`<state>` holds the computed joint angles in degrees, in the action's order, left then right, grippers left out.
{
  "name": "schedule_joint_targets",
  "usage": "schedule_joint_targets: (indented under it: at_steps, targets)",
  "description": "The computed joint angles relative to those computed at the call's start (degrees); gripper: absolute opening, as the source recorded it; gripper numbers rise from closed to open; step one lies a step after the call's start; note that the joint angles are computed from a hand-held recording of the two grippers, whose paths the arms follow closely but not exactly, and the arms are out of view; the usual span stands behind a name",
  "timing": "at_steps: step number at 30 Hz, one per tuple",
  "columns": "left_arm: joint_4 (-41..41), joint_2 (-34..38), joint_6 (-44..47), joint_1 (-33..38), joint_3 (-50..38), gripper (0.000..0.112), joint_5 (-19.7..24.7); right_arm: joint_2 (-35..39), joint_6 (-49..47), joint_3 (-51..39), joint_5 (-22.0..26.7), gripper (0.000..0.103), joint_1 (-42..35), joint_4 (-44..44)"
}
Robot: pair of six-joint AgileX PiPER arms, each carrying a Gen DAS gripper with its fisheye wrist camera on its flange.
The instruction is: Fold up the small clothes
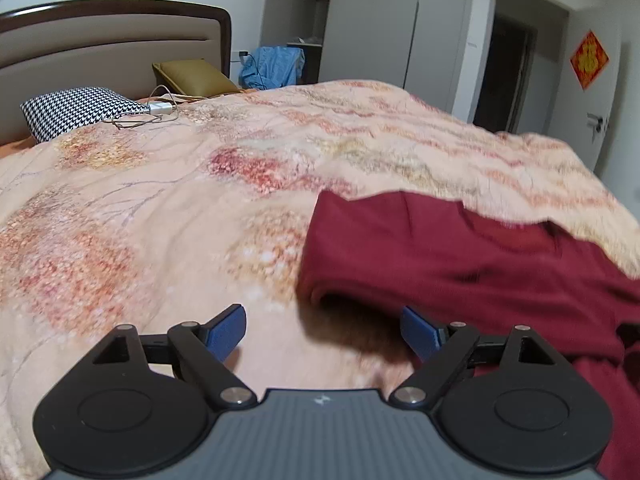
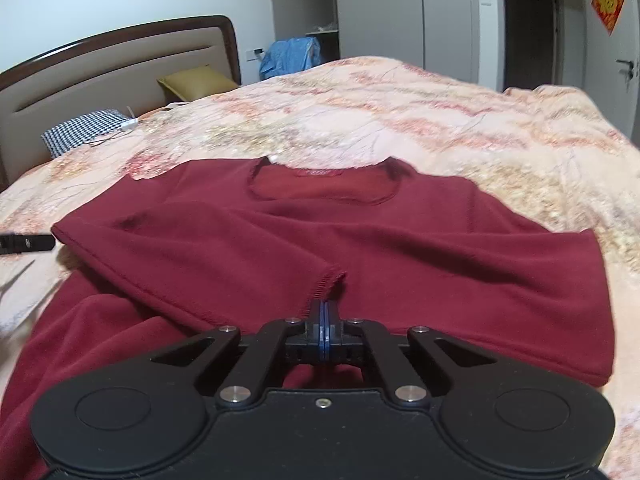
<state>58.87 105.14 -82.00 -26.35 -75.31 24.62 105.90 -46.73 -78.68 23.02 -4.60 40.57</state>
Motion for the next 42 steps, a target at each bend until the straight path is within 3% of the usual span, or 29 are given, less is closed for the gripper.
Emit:
schedule_joint_targets:
  at_steps: [6, 10, 18, 21, 24, 31, 37, 42]
  targets:
    - [-9.8, 6.7, 9.6, -0.6, -9.3, 0.089, 8.2, 0.6, 1.5, -0.7, 2.2, 0.002, -1.0, -0.8]
    - [-7.6, 6.5, 7.7, -2.0, -7.5, 0.089, 8.6, -1.4, -1.5, 1.7, 2.5, 0.015, -2.1, 2.2]
    - [-4.6, -1.9, 1.4, -5.2, 4.1, 0.101, 3.9, -10.8, -8.4, 12.0, 3.9, 0.069, -6.4, 7.0]
    - [-5.1, -5.1, 1.1, -7.8, 8.2, 0.103, 4.0, -15.4, -9.4, 17.0, 5.3, 0.085, -9.1, 7.6]
    - [-5.8, -8.1, -0.1, -11.0, 11.9, 0.103, 4.6, -19.8, -9.7, 21.9, 6.9, 0.094, -12.1, 7.8]
    - [-9.2, -13.5, -2.5, -18.0, 18.3, 0.103, 7.2, -28.9, -8.4, 32.0, 9.2, 0.094, -18.9, 8.1]
    - [-13.8, -16.7, -2.6, -21.1, 21.1, 0.102, 8.9, -34.6, -9.6, 37.0, 15.4, 0.078, -25.4, 10.2]
    - [-16.8, -19.2, -4.7, -23.3, 23.7, 0.093, 8.6, -38.4, -10.1, 39.3, 21.8, 0.062, -30.4, 11.9]
